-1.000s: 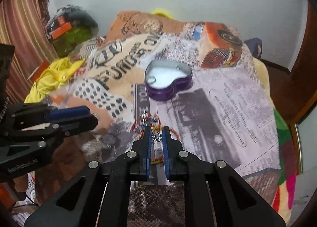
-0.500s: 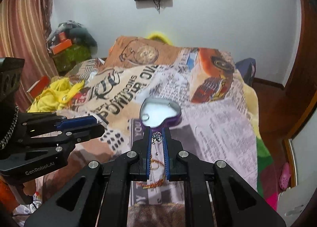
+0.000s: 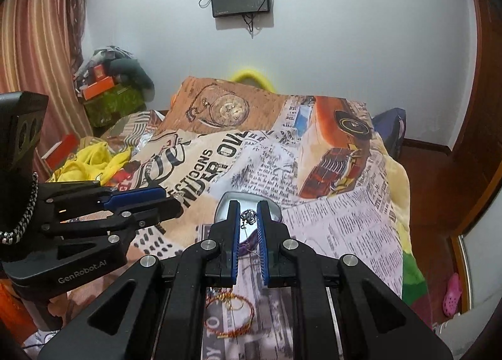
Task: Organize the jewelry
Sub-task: 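Carry both pieces over the purple heart tin and open both grippers to drop them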
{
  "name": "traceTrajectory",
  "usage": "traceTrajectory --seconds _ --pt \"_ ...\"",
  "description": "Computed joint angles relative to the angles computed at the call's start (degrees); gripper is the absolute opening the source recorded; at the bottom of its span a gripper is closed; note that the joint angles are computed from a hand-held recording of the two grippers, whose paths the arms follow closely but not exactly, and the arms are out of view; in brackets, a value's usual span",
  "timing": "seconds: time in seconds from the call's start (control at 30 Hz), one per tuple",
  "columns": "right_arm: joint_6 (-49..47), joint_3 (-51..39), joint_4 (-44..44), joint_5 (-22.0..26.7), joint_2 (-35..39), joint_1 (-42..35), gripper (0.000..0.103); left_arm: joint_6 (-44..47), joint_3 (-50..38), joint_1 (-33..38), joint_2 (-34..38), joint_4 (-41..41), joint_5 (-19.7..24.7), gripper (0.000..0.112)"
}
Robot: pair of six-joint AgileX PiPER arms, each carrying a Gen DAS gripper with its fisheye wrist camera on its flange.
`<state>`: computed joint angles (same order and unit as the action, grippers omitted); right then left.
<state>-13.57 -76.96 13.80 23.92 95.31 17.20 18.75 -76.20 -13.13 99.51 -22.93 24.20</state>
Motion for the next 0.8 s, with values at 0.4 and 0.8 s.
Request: traceTrajectory --seconds 0.4,0.8 --pt "-2.80 -7.40 2.68 2.18 7.86 -1.49 0.009 -0.62 -8.14 1.30 8.24 0.60 2.84 0.018" --pt "-4.93 -18.89 5.46 9.83 18.00 -2.75 0.009 -1.21 -21.56 2.88 20.07 1.42 11.28 0.018"
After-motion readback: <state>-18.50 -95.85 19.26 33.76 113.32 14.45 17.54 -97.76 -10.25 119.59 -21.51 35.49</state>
